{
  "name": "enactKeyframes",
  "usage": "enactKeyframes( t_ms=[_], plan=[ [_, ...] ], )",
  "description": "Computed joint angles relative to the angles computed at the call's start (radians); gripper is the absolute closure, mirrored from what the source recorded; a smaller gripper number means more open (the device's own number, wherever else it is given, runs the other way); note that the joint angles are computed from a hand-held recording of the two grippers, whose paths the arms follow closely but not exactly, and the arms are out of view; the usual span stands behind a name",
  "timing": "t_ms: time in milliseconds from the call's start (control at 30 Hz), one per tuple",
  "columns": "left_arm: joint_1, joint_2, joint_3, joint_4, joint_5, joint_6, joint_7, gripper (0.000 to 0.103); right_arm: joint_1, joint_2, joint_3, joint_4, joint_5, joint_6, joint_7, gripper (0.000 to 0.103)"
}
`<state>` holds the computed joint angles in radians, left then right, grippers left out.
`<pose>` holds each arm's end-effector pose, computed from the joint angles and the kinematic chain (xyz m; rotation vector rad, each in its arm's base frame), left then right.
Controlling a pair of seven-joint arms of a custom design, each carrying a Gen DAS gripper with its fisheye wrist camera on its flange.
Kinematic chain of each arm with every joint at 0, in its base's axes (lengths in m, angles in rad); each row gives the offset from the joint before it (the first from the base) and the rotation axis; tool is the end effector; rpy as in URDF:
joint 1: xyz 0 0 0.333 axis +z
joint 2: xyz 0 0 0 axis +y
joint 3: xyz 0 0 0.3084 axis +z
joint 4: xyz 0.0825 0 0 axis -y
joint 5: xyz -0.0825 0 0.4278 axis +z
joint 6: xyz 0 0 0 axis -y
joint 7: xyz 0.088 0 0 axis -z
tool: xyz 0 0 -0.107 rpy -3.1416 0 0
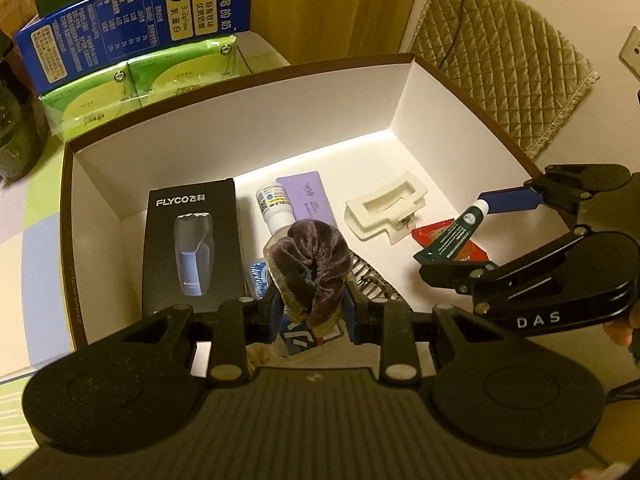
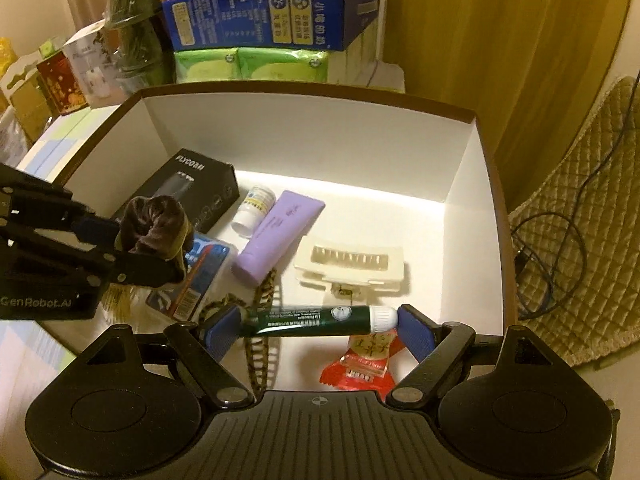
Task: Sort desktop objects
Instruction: 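Open both tools to drop the scrunchie and green tube into the box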
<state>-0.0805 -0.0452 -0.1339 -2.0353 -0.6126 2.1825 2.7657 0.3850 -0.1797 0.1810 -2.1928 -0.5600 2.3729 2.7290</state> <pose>0.5840 -0.1497 0.4636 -0.7001 2.9137 -0.8570 0.4820 0.3027 0.4735 -1.6525 2.1277 -0.6373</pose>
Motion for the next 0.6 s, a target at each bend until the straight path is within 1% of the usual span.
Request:
enactKeyframes(
  t_ms=[100, 233, 433, 533, 600],
  plan=[
    [-0.001, 0.004, -0.001, 0.003, 0.002, 0.005, -0.007, 0.077, -0.003, 0.0, -0.001, -0.003, -0.013, 0.013, 0.009, 0.02],
    [-0.001, 0.005, -0.002, 0.004, 0.004, 0.009, -0.019, 0.077, -0.006, -0.014, 0.001, -0.02, -0.026, 0.031, 0.027, 0.013],
    [-0.004, -0.003, -0.002, -0.004, -0.002, 0.018, -0.021, 0.076, -0.012, -0.04, 0.008, -0.046, -0.039, 0.04, 0.052, 0.01],
    [-0.006, -0.008, -0.003, -0.009, -0.001, 0.028, -0.026, 0.072, -0.015, -0.053, 0.012, -0.059, -0.047, 0.049, 0.068, 0.01],
    [-0.007, -0.011, -0.002, -0.012, -0.006, 0.034, -0.029, 0.064, -0.016, -0.059, 0.015, -0.066, -0.052, 0.053, 0.079, 0.009]
  ],
)
